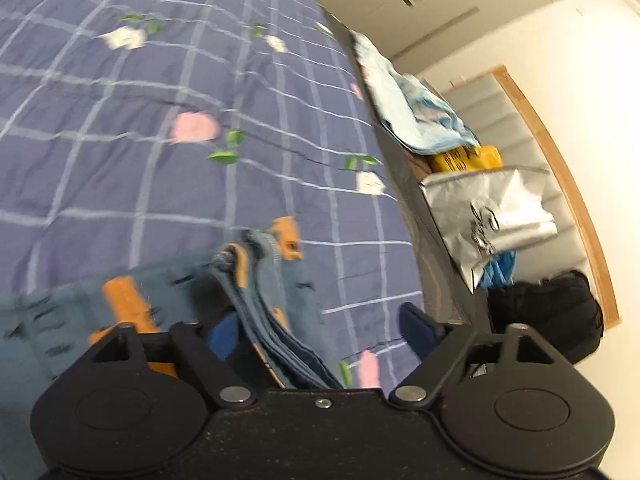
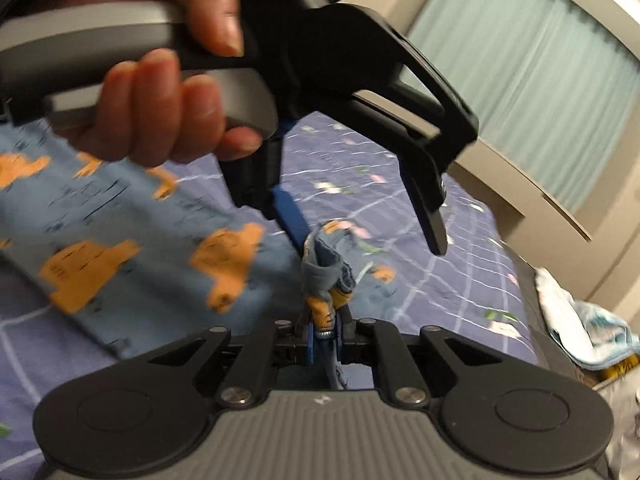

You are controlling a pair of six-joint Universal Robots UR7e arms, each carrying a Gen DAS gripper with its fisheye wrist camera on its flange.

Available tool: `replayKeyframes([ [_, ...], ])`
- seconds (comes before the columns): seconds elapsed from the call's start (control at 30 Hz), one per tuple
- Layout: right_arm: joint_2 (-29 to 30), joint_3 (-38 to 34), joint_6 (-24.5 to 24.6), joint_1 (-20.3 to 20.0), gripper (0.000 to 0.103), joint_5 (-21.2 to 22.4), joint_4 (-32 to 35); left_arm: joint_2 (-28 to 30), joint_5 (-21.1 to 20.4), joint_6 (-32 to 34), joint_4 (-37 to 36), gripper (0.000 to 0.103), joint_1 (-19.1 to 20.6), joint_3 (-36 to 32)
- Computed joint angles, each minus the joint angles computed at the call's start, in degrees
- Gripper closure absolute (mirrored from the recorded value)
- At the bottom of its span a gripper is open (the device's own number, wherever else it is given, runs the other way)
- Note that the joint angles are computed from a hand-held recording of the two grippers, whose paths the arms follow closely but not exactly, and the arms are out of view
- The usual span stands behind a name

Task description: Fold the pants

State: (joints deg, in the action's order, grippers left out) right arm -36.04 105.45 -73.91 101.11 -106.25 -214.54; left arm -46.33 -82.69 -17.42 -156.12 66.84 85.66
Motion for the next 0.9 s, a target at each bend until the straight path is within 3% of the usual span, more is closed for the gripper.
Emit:
replayKeyframes([
  [0.03, 0.1, 0.3, -0.4, 0.1, 0.092, -0.1, 0.1, -0.5, 0.6, -0.7, -1.6, 0.033, 0.3, 1.4],
  [0.1, 0.2, 0.7, 0.0, 0.3, 0.092, -0.2, 1.0, -0.8, 2.0, -1.5, -3.9, 0.058, 0.7, 3.3],
  [0.27, 0.5, 0.5, 0.8, -0.1, 0.091, -0.6, 2.6, -1.1, 5.0, -3.3, -10.5, 0.088, 1.3, 7.2],
  [0.53, -0.5, 2.3, 3.0, -1.8, 0.080, 2.5, 2.4, -1.5, 8.7, 0.8, -19.3, 0.094, -0.2, 11.3],
  [0.6, -1.0, 2.7, 4.3, -2.2, 0.080, 3.8, 2.5, -2.0, 9.2, 0.9, -20.2, 0.095, -0.5, 12.1],
  [0.7, -1.5, 3.9, 4.8, -1.9, 0.089, 4.1, 1.8, -2.8, 11.3, 0.9, -20.7, 0.095, -1.2, 13.4],
  [0.9, -2.2, 5.4, 5.6, -0.7, 0.090, 3.9, 0.4, -4.9, 13.0, 0.6, -23.3, 0.095, -2.2, 16.6],
])
